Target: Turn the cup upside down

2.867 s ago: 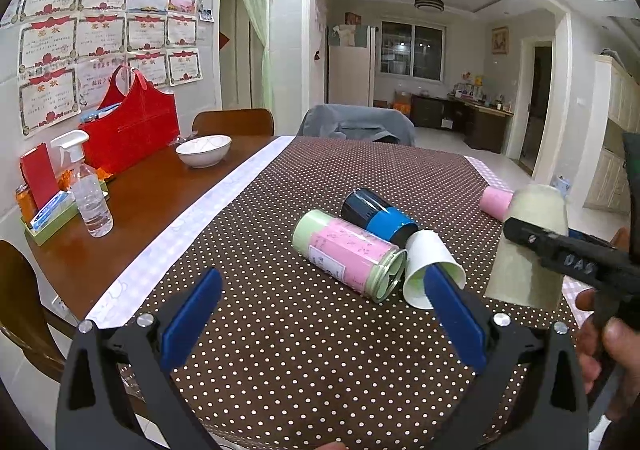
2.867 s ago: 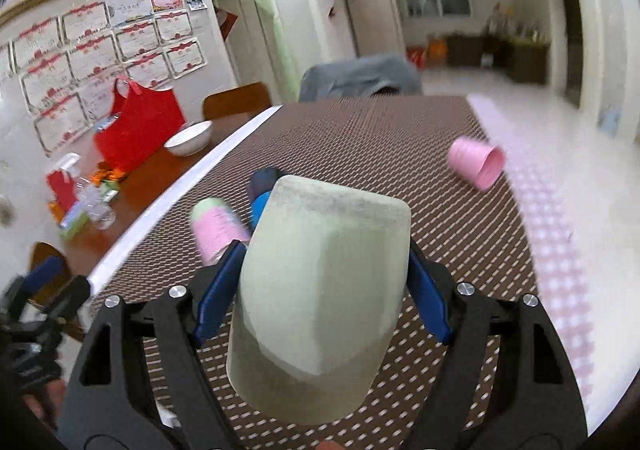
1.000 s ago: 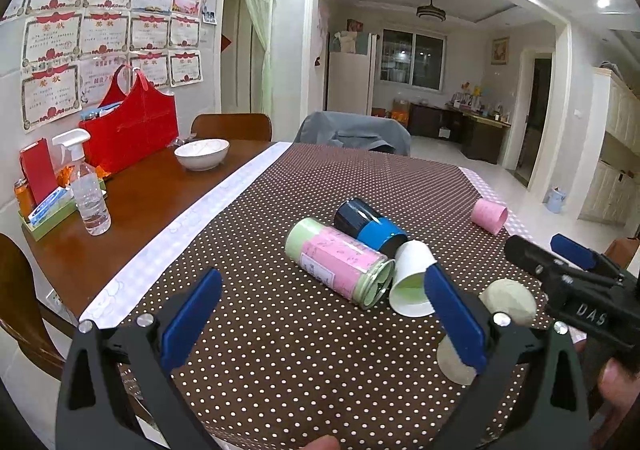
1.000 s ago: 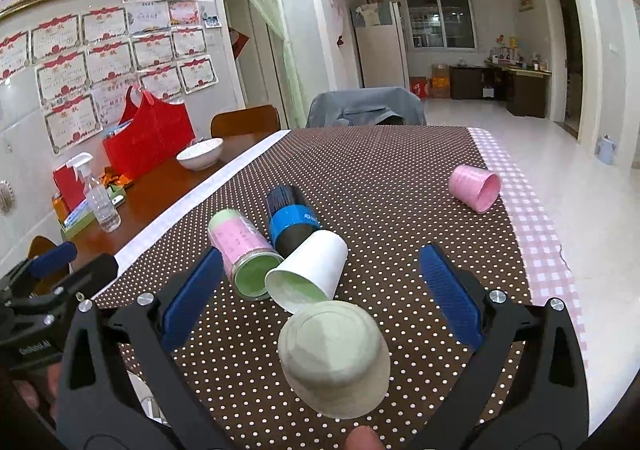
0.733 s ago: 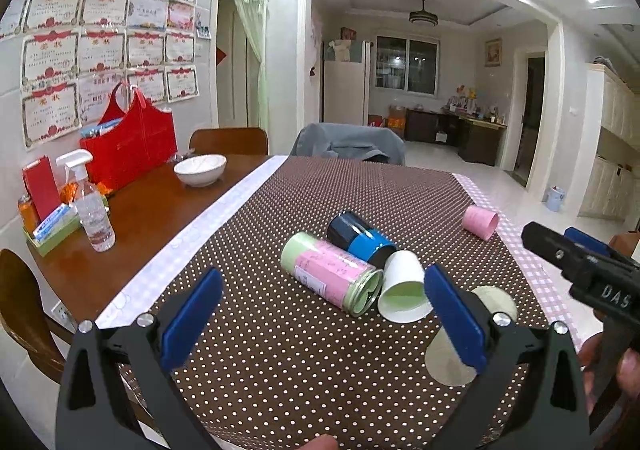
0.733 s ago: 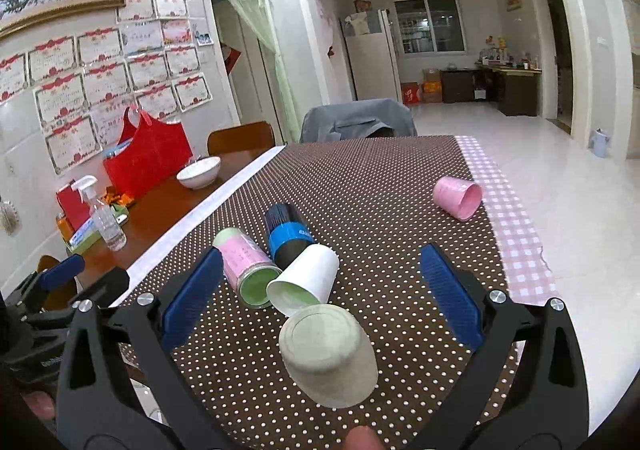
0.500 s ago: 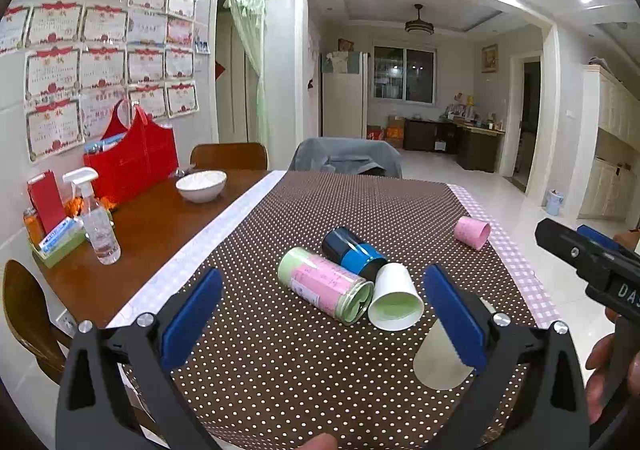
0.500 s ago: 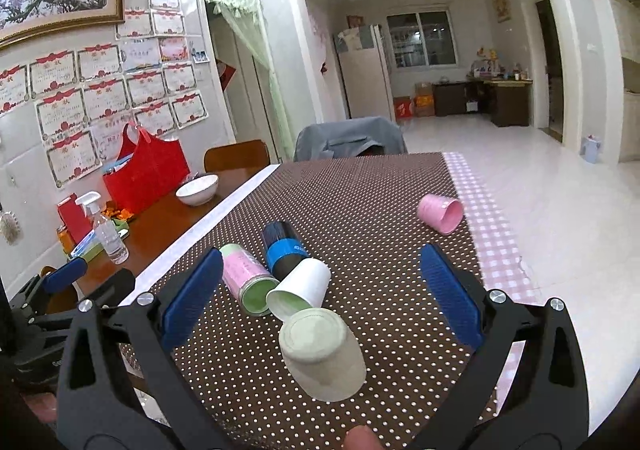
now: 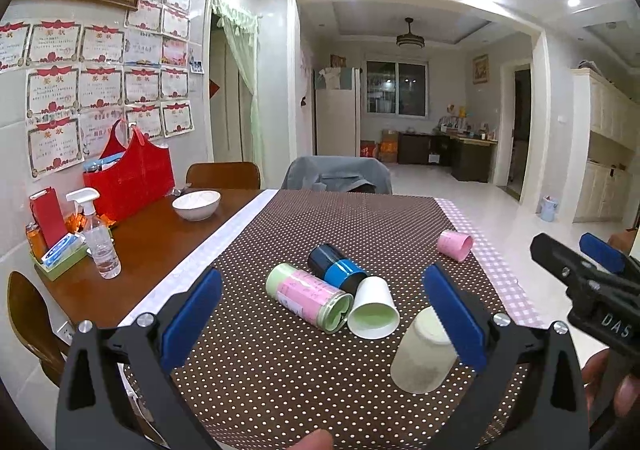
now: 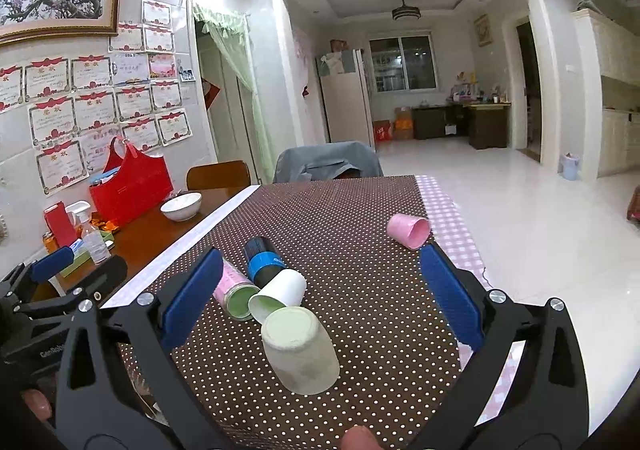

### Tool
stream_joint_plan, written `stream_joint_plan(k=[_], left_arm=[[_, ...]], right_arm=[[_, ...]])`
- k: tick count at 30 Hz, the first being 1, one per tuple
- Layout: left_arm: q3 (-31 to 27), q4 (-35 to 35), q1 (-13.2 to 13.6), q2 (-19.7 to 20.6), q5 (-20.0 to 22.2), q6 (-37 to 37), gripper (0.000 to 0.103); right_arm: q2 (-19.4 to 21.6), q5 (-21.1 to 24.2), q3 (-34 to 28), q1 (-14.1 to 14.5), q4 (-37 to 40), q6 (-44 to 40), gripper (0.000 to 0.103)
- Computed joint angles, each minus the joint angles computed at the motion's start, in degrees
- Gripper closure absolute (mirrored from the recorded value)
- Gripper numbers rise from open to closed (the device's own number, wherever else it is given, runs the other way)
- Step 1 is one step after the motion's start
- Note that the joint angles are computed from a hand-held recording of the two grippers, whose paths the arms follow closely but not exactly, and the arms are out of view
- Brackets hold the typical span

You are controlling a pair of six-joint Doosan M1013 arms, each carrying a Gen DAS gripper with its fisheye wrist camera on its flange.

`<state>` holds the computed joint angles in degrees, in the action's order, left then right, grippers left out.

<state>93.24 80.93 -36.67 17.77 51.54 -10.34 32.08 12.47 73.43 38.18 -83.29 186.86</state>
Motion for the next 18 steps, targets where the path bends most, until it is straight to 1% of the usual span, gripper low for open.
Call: stream_joint_plan(k=[2, 5, 7, 11, 14, 18], left_arm=[[0.1, 0.7, -0.3, 0.0, 0.5, -0.4, 0.004], [0.1, 1.2, -0.6, 0.0, 1.2, -0.7, 0.004], [0.0, 1.1, -0.7, 0.0, 1.7, -0.6, 0.004], [-0.2, 0.8, -0.7, 0.1, 2.6, -0.4, 0.004], [-0.5, 0.5, -0.9, 0.4, 4.1, -0.4, 0.004], [-0.9, -0.1, -0.9, 0.5, 4.9, -0.2, 0.004]], right_arm=[[-0.1, 1.0, 0.2, 0.2, -2.5, 1.9, 0.006], [-0.3, 1.3, 0.5, 0.3, -3.8, 2.6, 0.006], [-0.1, 2.0, 0.4, 0.5, -3.4, 1.5, 0.006], [-0.1, 1.9, 0.4, 0.6, -2.5, 0.1, 0.006], [-0.1, 2.1, 0.4, 0.7, -2.7, 0.1, 0.006], [-0.1, 2.2, 0.4, 0.8, -3.0, 0.4, 0.006]])
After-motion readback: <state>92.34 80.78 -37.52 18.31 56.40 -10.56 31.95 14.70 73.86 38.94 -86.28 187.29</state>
